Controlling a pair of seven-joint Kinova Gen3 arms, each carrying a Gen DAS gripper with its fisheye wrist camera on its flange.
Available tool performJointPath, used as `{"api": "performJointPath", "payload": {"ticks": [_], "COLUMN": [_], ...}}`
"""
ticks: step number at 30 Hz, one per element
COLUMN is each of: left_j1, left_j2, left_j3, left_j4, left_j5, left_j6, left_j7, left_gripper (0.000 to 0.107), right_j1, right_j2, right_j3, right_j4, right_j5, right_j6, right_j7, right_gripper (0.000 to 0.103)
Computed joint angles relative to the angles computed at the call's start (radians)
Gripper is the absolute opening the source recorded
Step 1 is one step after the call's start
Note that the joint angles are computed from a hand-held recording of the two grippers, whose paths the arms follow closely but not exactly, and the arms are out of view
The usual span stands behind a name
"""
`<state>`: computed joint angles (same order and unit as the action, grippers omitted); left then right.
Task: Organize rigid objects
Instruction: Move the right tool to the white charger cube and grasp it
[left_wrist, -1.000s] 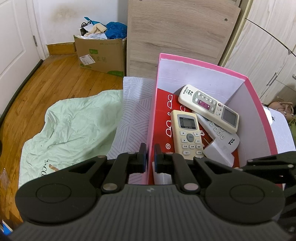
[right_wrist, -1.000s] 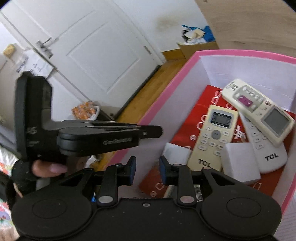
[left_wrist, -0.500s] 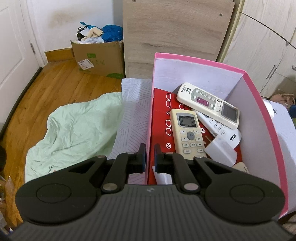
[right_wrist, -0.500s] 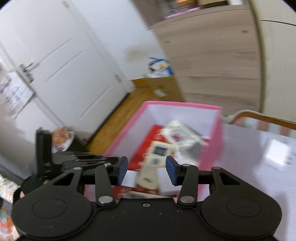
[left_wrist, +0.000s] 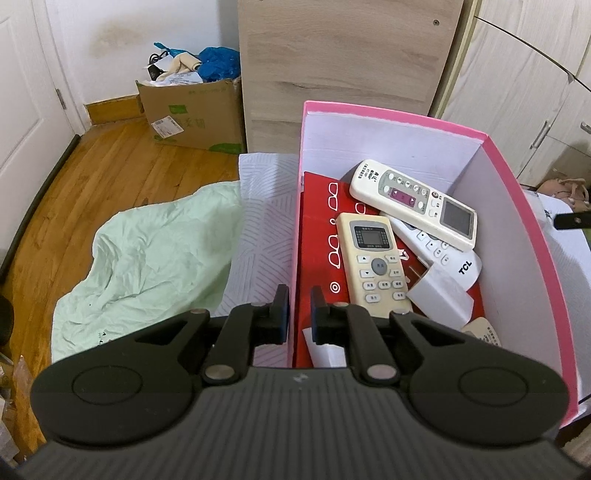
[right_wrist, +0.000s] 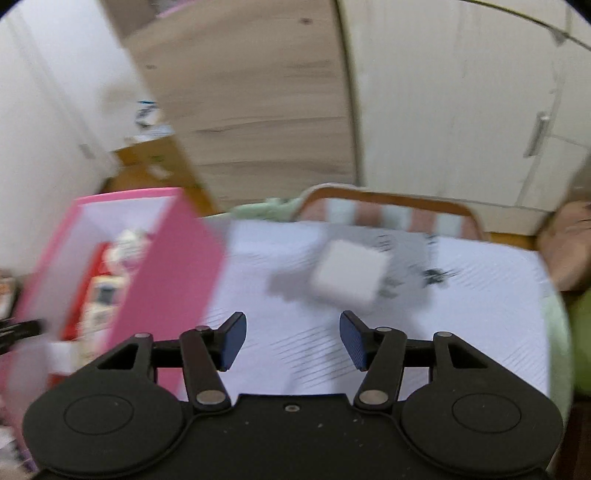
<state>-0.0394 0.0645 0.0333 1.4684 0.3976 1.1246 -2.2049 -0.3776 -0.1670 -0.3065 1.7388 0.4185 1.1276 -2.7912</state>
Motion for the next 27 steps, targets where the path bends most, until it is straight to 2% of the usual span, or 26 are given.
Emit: {"api": "performJointPath", "payload": {"ticks": [6, 11, 16, 24, 27], "left_j1": [0.001, 0.001, 0.006, 0.011, 0.011], "left_j2": [-0.001, -0.003, -0.006, 0.000, 0.000], "left_j3": [0.000, -0.001, 0.001, 0.003, 0.003], "left_j4": [0.001, 0.010, 0.016, 0.012, 0.012], "left_j5": [0.000, -0.004, -0.011, -0.018, -0.018], "left_j6": [-0.001, -0.006, -0.014, -0.009, -0.008], "left_j7": [0.000, -0.010, -0.014, -0.006, -0.004], "left_gripper": [0.009, 0.009, 0.009, 0.009, 0.009], "right_j1": [0.023, -0.021, -0.053, -0.136, -0.159], "right_j2": [0.025, 0.088, 0.136, 0.211, 0.222], "right_j3": [0.013, 0.000, 0.050, 0.075, 0.084], "right_j4": [0.059, 0.029, 0.011, -0.012, -0.018], "right_j5": [0.043, 0.154, 0.162, 0.259, 0.270], "right_j6": [-0.072, 0.004, 0.040, 0.121, 0.142], "right_j7": [-0.035, -0.071, -0.059, -0.040, -0.028], "right_gripper": [0.062, 0.066, 0.069, 0.072, 0.070]}}
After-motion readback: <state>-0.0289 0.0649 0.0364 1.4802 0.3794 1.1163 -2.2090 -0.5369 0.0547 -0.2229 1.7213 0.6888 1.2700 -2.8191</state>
